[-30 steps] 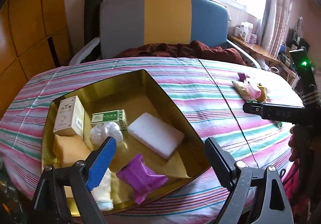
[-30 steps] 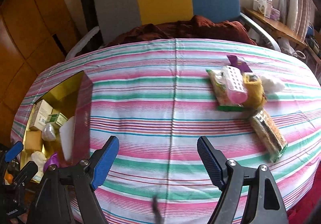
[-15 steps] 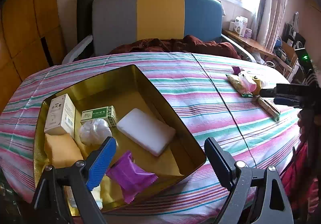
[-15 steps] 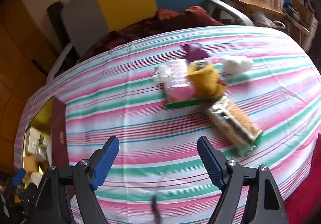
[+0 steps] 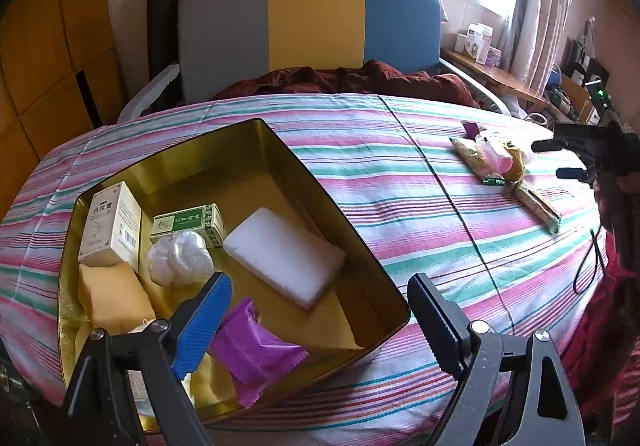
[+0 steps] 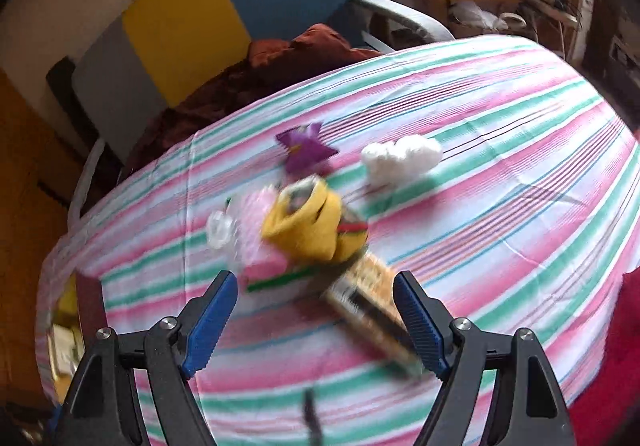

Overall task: Organize objects
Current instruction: 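Move both grippers back toward the remaining items, then grasp the yellow knit sock with the right gripper while the left gripper grasps the pink hair roller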

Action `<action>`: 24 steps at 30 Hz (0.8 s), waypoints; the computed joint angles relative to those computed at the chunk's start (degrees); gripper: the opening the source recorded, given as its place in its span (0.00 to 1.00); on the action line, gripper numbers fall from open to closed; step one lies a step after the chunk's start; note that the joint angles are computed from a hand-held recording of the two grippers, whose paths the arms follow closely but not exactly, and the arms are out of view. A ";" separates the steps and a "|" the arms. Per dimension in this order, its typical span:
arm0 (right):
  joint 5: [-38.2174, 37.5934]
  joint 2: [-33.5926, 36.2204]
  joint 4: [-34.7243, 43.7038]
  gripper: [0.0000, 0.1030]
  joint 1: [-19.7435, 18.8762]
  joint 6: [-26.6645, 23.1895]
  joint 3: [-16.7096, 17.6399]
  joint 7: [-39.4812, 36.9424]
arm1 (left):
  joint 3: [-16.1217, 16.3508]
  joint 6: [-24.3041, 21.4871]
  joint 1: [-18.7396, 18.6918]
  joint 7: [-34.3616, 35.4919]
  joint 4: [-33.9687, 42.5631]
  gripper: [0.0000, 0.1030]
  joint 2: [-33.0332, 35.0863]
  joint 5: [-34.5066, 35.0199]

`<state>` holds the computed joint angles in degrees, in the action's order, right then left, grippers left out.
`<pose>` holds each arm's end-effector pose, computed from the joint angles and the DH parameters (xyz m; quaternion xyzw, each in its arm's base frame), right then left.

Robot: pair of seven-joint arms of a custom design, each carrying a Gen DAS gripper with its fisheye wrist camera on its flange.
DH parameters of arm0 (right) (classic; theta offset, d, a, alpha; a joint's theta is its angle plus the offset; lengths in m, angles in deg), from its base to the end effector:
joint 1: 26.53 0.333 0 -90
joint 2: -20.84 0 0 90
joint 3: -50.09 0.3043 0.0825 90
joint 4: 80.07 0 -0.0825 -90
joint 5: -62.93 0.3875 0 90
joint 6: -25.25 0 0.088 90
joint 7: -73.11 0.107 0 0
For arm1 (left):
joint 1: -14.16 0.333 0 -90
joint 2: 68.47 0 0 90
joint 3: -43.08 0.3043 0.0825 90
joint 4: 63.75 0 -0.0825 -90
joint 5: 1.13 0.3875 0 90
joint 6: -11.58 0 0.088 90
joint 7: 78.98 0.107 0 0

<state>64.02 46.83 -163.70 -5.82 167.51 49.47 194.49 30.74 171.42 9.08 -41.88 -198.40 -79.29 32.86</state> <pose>0.6870 0.2528 0.4753 -0.6052 0.7448 -0.0874 0.2671 0.4896 -0.1836 0.4555 -0.6987 0.6237 -0.2504 0.2453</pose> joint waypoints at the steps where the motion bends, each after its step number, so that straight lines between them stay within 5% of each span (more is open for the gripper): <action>1: 1.32 1.08 1.36 0.79 -0.74 -0.15 0.24 0.13 | 0.05 -0.15 -0.07 0.22 0.10 0.87 0.14 -0.17; 11: 11.74 13.15 15.49 0.79 -6.14 -4.69 2.67 -0.83 | 0.48 -1.45 -1.07 3.06 2.65 0.87 2.43 -1.99; 19: 24.96 17.09 18.39 0.79 -11.08 -5.31 8.25 -7.89 | 0.54 -2.28 -2.72 6.52 6.66 0.87 6.31 -4.15; 24: 26.99 19.51 21.88 0.72 -10.80 -6.72 8.39 -10.50 | 0.60 -2.17 -3.83 8.80 9.06 0.87 8.53 -5.21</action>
<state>91.01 66.34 -141.81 -16.62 160.80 57.86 183.99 31.34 169.25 5.25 -33.08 -189.34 -70.76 27.65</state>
